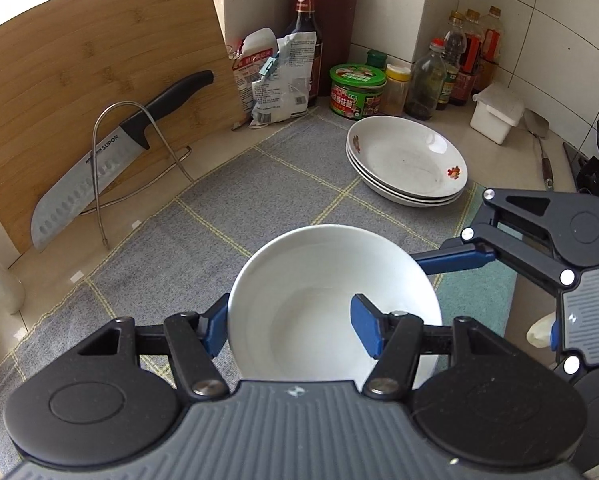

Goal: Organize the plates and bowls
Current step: 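Carry the white bowl over the nested pink-flower bowls with the left tool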

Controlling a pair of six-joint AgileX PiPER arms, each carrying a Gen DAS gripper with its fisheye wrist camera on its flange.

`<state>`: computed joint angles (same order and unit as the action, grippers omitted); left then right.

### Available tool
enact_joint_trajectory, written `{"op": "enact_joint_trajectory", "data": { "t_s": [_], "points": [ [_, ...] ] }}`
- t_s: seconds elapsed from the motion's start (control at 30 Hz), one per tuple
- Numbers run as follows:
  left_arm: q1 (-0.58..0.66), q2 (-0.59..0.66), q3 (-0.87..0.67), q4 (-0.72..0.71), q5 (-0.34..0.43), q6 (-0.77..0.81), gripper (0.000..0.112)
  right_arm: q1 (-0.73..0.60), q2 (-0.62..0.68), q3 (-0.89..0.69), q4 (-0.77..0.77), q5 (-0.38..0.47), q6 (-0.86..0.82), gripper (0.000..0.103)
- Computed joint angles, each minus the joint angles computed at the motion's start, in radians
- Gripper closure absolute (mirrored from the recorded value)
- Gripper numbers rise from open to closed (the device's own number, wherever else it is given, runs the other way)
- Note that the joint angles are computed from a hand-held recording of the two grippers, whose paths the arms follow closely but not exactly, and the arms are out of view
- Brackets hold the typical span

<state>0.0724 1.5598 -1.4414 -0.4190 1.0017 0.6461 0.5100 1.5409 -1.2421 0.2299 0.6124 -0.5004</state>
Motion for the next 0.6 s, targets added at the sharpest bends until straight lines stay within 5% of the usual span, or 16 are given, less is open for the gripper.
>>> {"op": "enact_joint_trajectory", "data": {
  "t_s": [0.6],
  "points": [
    [-0.022,0.055,0.013,-0.014,-0.012,-0.006,0.051,-0.031,0.034,0.0,0.014,0.034,-0.008,0.016]
  ]
}}
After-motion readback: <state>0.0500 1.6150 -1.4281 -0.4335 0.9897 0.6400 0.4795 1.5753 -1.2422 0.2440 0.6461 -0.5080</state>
